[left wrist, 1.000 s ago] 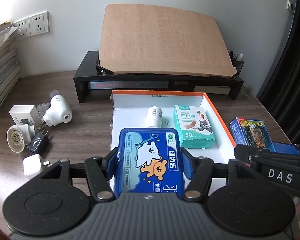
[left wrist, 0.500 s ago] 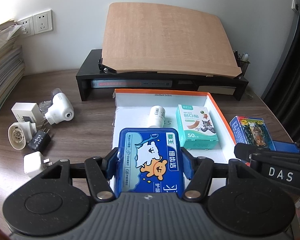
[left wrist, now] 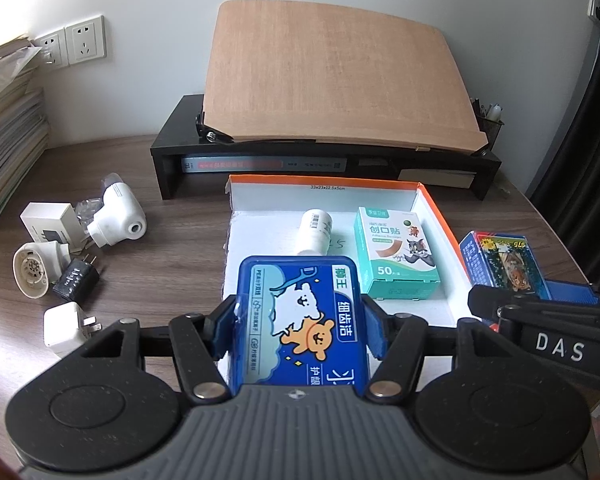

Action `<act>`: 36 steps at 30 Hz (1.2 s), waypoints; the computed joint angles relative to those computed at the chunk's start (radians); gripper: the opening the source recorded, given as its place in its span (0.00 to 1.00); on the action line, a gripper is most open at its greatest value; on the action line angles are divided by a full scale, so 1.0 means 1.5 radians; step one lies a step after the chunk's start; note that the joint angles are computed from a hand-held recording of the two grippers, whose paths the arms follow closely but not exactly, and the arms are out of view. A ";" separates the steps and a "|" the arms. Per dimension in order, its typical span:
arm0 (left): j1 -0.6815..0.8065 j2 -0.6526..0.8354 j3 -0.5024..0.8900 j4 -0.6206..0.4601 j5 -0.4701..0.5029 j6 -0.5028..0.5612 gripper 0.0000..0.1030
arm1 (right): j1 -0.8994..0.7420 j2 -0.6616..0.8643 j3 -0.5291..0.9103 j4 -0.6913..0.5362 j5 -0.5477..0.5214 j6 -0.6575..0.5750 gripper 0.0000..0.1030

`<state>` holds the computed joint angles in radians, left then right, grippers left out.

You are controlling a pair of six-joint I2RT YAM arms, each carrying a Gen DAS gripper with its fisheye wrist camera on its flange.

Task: Organize rigid objects
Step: 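Hold the blue box and red card box above the white box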

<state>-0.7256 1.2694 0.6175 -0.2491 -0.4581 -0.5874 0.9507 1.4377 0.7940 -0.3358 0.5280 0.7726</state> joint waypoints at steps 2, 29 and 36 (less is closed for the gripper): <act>0.003 0.002 0.000 0.002 0.002 0.002 0.61 | -0.004 0.003 0.001 0.003 -0.003 -0.004 0.69; 0.034 0.019 -0.001 0.023 0.025 0.024 0.61 | -0.021 0.030 0.015 0.015 -0.018 -0.022 0.69; 0.033 0.024 0.001 0.024 0.023 0.021 0.61 | -0.026 0.032 0.013 0.020 -0.021 -0.026 0.69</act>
